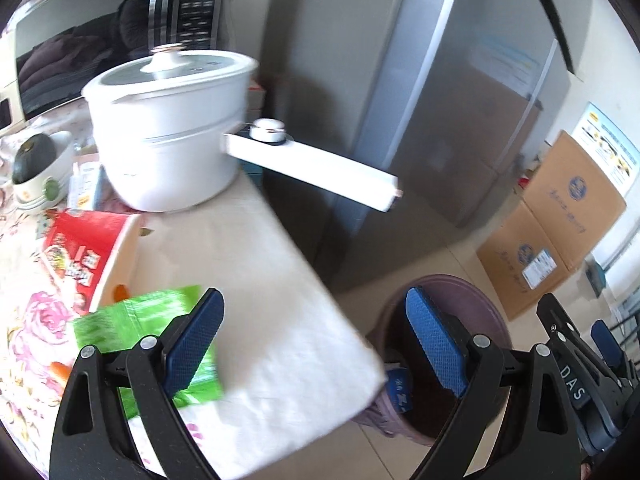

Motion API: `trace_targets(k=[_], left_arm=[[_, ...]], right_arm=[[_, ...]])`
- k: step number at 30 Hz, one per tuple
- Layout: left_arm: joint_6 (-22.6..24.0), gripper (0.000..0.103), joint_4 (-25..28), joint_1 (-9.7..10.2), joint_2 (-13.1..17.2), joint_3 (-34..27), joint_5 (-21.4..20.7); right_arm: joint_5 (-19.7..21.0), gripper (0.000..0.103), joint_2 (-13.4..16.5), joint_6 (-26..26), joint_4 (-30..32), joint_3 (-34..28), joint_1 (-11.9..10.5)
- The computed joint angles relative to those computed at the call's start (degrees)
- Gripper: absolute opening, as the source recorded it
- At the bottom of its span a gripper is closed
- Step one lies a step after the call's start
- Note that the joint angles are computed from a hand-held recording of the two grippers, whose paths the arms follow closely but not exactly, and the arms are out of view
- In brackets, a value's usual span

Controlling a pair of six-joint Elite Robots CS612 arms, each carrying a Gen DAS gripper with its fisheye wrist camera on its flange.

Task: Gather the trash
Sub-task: 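Move both open tools back over the table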

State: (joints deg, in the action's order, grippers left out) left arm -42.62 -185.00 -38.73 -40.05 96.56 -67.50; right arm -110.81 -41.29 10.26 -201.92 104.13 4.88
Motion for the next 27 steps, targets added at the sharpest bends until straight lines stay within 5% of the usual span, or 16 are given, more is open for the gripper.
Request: trace_targets(k=[27], left_arm=[[-8.64,0.090,-2.17,7.49,-5.51,13.47,5.67]], right_arm=[[5.98,0.096,3.98,-4.43,4.68,-8.22,10.42]])
